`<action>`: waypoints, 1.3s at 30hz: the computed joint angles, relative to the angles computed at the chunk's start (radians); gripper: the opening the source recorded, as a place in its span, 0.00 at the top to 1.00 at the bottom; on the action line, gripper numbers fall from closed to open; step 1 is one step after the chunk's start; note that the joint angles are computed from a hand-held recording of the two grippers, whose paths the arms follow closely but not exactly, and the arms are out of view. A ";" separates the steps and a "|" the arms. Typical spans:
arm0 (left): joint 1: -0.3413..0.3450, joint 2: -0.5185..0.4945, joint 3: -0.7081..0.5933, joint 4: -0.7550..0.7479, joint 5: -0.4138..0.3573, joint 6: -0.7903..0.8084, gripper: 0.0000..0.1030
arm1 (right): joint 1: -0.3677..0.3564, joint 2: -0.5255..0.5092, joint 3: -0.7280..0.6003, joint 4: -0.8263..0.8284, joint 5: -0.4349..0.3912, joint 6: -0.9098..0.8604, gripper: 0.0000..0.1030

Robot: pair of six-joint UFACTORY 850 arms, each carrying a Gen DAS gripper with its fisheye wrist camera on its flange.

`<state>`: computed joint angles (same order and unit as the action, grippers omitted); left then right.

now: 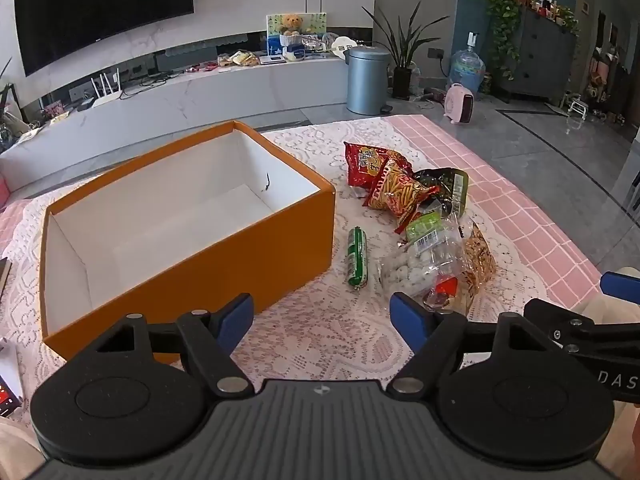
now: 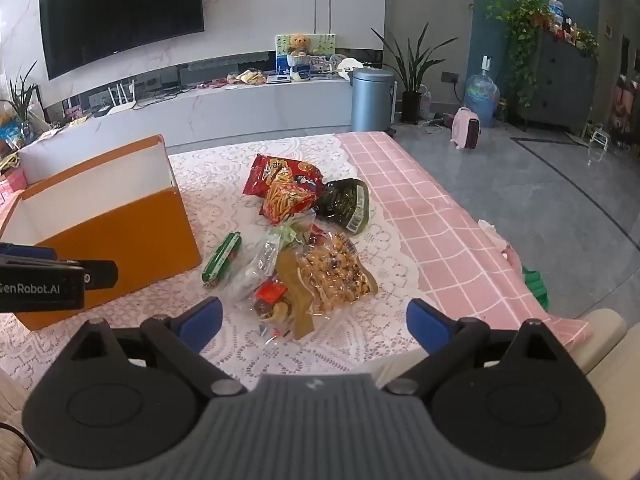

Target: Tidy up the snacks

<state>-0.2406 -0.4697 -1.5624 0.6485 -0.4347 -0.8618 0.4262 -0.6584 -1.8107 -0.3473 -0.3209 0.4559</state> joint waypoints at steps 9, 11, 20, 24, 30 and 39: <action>0.009 0.011 0.001 -0.046 0.012 0.052 0.19 | -0.002 -0.004 0.004 -0.040 -0.001 0.039 0.07; 0.008 0.016 0.001 -0.055 0.012 0.066 0.20 | 0.002 0.003 0.009 -0.044 -0.010 0.047 0.07; 0.001 0.019 0.029 0.061 0.048 -0.071 0.20 | 0.003 -0.016 -0.023 -0.034 -0.033 0.030 0.07; 0.003 0.022 0.035 0.058 0.055 -0.074 0.21 | 0.004 -0.016 -0.023 -0.049 -0.033 0.047 0.07; 0.004 0.022 0.036 0.039 0.062 -0.051 0.22 | 0.005 -0.016 -0.024 -0.050 -0.036 0.044 0.07; 0.002 0.018 0.030 0.018 0.058 -0.024 0.22 | 0.007 -0.022 -0.030 -0.052 -0.042 0.043 0.07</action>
<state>-0.2383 -0.4515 -1.5319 0.6663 -0.3768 -0.8854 0.4337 -0.6803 -1.8410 -0.3990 -0.3628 0.4985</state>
